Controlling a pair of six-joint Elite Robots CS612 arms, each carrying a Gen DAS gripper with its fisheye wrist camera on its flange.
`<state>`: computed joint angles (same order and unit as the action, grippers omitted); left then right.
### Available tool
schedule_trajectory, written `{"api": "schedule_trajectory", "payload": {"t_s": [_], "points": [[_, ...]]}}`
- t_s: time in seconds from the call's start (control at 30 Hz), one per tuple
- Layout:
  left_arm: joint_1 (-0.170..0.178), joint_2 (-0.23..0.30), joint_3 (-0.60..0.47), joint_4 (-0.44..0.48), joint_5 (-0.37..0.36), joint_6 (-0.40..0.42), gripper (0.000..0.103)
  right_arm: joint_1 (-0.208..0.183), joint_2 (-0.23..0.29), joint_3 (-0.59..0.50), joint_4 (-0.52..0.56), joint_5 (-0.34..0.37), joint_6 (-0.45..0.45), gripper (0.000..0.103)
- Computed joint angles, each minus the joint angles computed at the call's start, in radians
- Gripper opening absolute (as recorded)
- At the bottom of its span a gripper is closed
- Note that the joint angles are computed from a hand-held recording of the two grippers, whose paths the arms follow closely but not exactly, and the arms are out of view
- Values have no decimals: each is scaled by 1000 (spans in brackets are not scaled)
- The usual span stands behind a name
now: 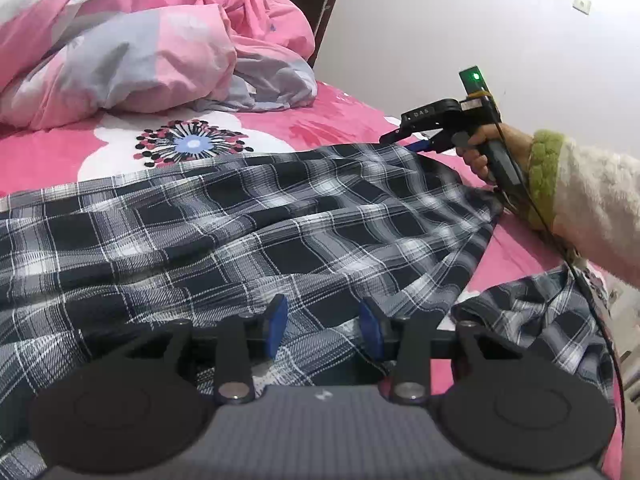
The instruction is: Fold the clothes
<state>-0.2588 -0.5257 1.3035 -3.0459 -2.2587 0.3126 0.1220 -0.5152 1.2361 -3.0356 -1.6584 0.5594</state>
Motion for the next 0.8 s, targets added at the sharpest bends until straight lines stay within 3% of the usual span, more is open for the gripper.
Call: {"api": "schedule_trajectory", "payload": {"t_s": [0.07,0.1,0.13,0.23,0.37,0.5,0.73,0.8], "points": [[-2,0,3,-9,7,4,41,1,1,3,-9,-4,5,44],[-3,-2,6,-14,12,7,41,0,1,3,-8,3,1,16],[-4,-3,9,-19,17,10,41,2,1,4,-15,4,-9,6],[-8,-9,23,-51,44,5,41,15,1,8,-74,-39,-71,4],[-14,-17,44,-94,84,5,41,27,7,7,-176,-160,-89,4],[-18,-23,59,-116,110,10,41,25,29,-18,-175,-230,-80,3],[-18,-29,71,-122,114,14,41,27,57,-28,-105,-372,21,0],[-17,-29,68,-118,113,14,41,29,46,-8,-131,-395,82,1]]}}
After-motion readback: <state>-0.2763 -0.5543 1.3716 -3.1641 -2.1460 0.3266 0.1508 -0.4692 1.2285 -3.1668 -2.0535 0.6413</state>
